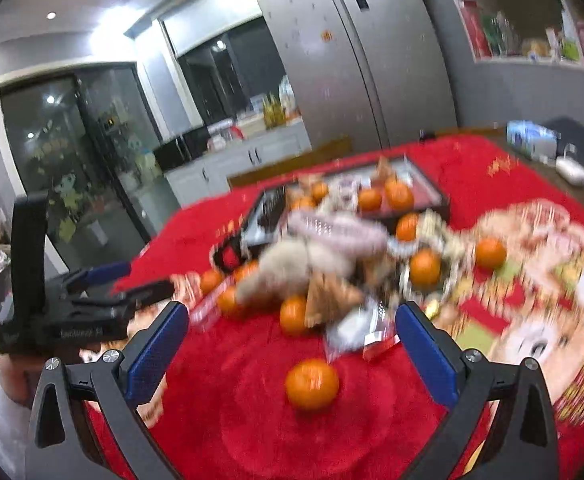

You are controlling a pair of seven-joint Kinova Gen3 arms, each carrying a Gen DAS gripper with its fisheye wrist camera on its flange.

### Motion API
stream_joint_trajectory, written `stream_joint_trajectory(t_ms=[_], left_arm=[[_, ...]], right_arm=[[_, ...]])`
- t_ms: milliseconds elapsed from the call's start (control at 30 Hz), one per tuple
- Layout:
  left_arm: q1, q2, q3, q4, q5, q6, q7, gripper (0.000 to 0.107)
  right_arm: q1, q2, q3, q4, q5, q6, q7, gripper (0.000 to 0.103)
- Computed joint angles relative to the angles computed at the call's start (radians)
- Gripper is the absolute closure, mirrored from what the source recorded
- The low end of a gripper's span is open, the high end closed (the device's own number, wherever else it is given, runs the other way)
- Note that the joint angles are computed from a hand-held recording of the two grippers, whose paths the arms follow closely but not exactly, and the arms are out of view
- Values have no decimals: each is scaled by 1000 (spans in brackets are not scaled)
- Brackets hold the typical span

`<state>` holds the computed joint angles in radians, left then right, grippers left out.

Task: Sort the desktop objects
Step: 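Reach left tool to the clear pink-capped tube while right reaches a mandarin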

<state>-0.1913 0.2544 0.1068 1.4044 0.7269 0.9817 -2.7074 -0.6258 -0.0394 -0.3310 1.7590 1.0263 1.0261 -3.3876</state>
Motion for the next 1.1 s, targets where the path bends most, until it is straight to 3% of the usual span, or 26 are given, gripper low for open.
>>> stream_joint_trajectory(t_ms=[133,567,633,800,967,1033,1100], left_arm=[[24,30,1,-3,-42,-30,26,4],[68,148,33,-87,-187,-43,139,7],[84,162,31,-100,-222,-49,169,14],[93,205,39,-141,-272,-18,215,45],[83,219,54,-149,-275,-14,223,48],[79,220,58,-148,-272,-13,221,49],[68,218,71,-147,-259,-1,199,62]], right_arm=[[10,8,12,34,-43,-71,-32,0],[25,44,58,41,-114,-149,-15,0],[31,43,64,46,-126,-166,-12,0],[51,44,78,47,-176,-198,9,2],[51,75,87,-3,-237,-169,101,20],[44,87,93,-21,-253,-146,124,32],[33,96,99,-34,-258,-120,132,35]])
